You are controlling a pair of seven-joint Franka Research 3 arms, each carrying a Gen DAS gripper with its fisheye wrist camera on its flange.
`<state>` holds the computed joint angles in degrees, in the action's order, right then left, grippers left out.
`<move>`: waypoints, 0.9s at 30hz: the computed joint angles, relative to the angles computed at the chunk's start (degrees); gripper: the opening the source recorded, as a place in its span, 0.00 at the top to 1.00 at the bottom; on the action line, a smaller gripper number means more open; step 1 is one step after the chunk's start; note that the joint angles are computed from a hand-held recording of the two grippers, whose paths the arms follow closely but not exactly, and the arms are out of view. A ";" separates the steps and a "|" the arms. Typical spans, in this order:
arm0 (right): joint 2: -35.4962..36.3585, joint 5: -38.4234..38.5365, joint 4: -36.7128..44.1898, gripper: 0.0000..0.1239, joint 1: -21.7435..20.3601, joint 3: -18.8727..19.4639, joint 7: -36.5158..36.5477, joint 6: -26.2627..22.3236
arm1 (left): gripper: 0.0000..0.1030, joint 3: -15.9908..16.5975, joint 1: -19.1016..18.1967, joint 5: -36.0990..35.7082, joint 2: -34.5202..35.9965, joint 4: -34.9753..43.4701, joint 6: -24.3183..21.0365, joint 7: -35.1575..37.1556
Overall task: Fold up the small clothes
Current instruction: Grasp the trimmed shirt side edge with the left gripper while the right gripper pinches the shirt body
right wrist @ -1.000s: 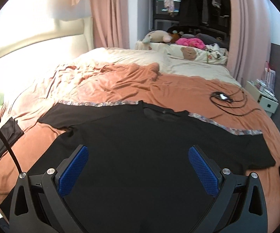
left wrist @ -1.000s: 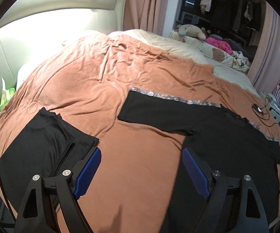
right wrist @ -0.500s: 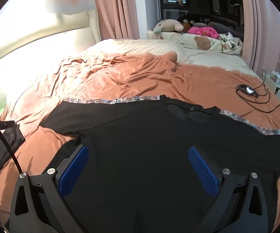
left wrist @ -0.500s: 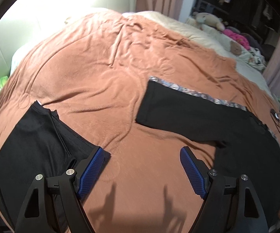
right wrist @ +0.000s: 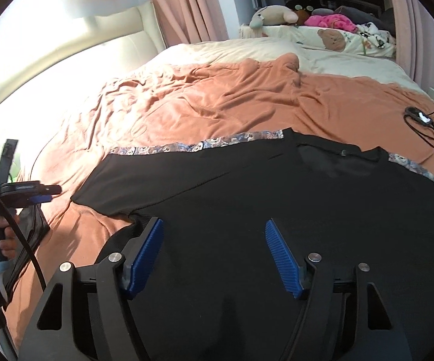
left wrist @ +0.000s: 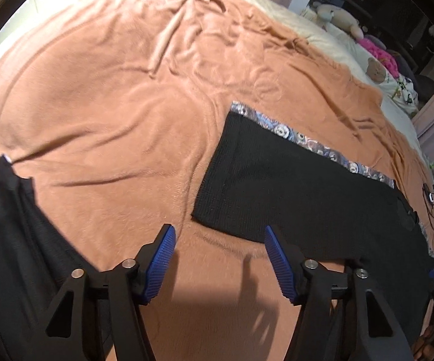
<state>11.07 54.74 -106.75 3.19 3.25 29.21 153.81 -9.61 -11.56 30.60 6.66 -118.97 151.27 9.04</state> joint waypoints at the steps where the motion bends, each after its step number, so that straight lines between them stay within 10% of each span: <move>1: 0.50 -0.19 0.45 0.45 0.02 0.00 0.06 -0.06 | 0.41 -0.08 0.49 -1.59 0.90 0.20 1.15 1.51; 17: 8.27 -6.31 9.60 0.79 -0.95 1.45 7.91 -7.56 | 0.58 2.11 2.06 -8.32 4.68 -1.30 9.43 1.30; 21: 10.18 -7.29 12.25 0.84 -0.74 2.17 9.26 -9.57 | 0.92 2.17 1.89 -8.19 4.94 -0.82 8.90 1.14; 27: 15.09 -8.61 18.74 0.84 -0.41 3.06 13.95 -15.32 | 0.94 3.02 1.05 -2.63 3.12 1.03 8.71 -0.54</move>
